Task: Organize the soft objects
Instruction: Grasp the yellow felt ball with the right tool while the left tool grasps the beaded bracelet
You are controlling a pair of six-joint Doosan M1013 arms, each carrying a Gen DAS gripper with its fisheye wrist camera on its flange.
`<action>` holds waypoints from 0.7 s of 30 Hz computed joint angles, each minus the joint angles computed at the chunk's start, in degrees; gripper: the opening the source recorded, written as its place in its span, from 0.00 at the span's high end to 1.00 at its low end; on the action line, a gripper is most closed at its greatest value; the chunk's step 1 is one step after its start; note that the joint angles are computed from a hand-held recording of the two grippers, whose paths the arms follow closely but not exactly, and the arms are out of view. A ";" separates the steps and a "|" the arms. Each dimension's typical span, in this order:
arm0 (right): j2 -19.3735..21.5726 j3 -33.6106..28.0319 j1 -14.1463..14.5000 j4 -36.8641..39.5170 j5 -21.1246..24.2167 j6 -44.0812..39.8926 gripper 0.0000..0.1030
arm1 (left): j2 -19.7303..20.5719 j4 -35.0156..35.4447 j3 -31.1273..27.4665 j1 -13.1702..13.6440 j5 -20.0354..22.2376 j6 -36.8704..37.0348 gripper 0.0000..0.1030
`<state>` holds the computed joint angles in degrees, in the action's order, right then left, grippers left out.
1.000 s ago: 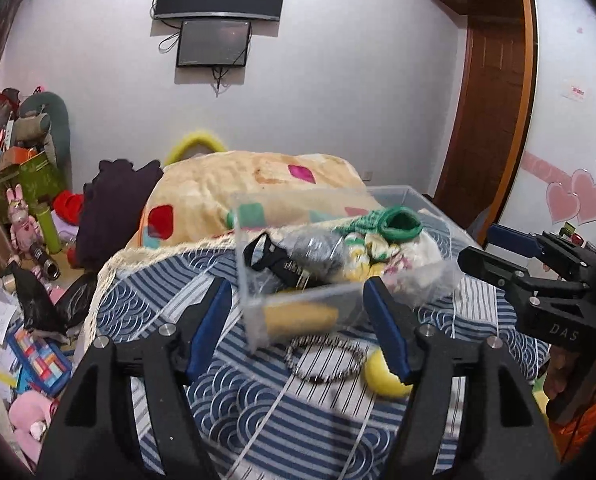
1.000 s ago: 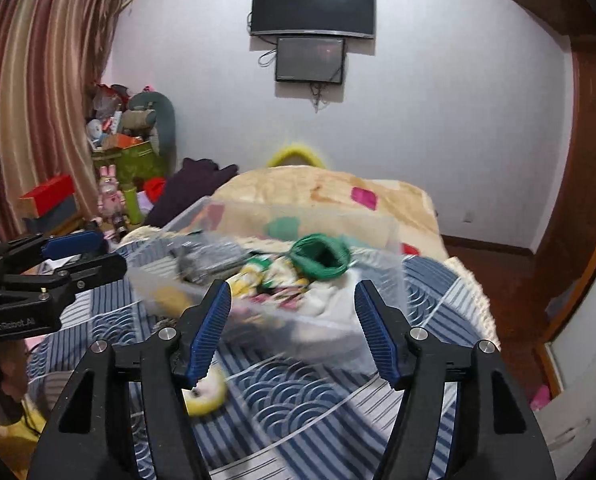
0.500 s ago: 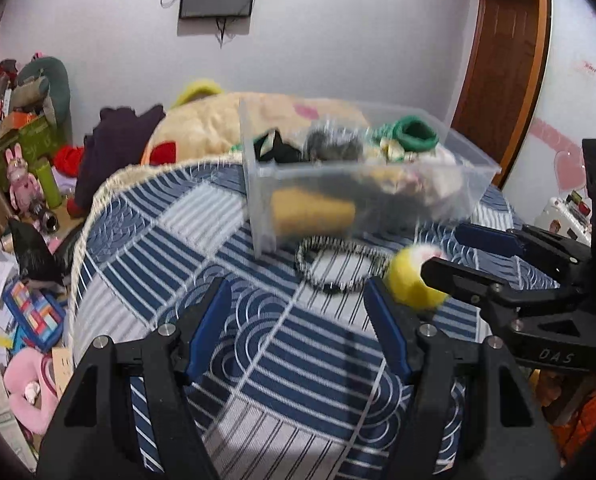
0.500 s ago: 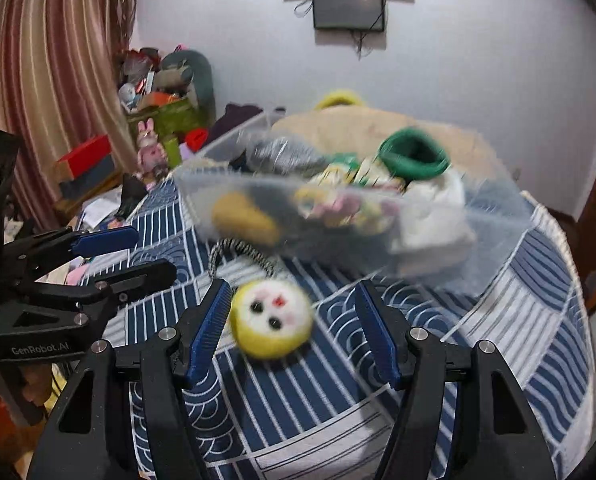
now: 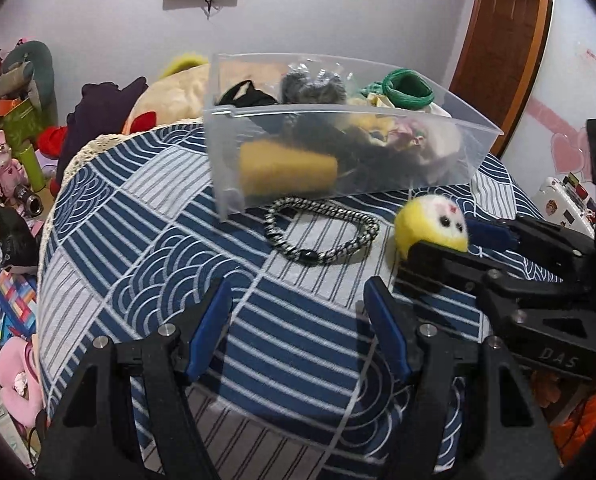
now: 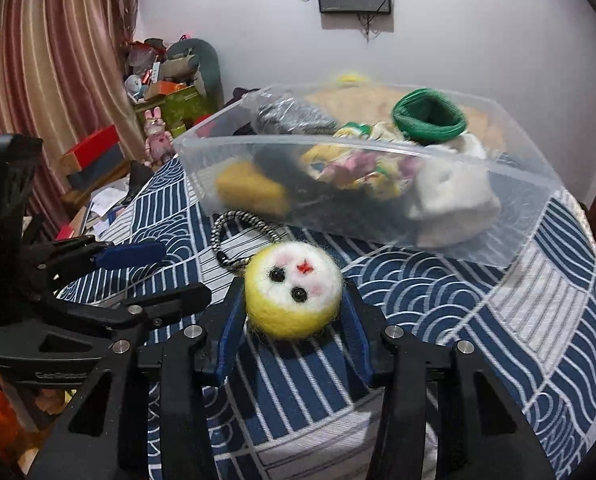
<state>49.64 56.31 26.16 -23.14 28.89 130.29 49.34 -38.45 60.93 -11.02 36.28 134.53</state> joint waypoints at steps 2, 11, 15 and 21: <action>-0.45 0.71 -0.01 -2.53 -0.27 2.71 0.59 | 0.74 0.60 -1.48 -0.30 1.46 -0.82 0.34; -2.92 4.84 -0.46 -12.10 -1.54 14.83 0.59 | 3.69 2.94 -7.42 -1.65 6.23 -3.46 0.34; -3.51 5.87 -0.54 -14.15 -2.08 17.40 0.59 | 4.88 3.09 -9.70 -1.66 7.18 -5.67 0.35; -4.09 6.71 -0.48 -16.41 -2.47 18.91 0.59 | 5.50 -0.66 -11.04 -0.75 9.13 -4.24 0.63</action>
<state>45.55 63.02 25.68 -39.54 26.41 149.20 54.84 -39.11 49.89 -11.76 45.41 130.29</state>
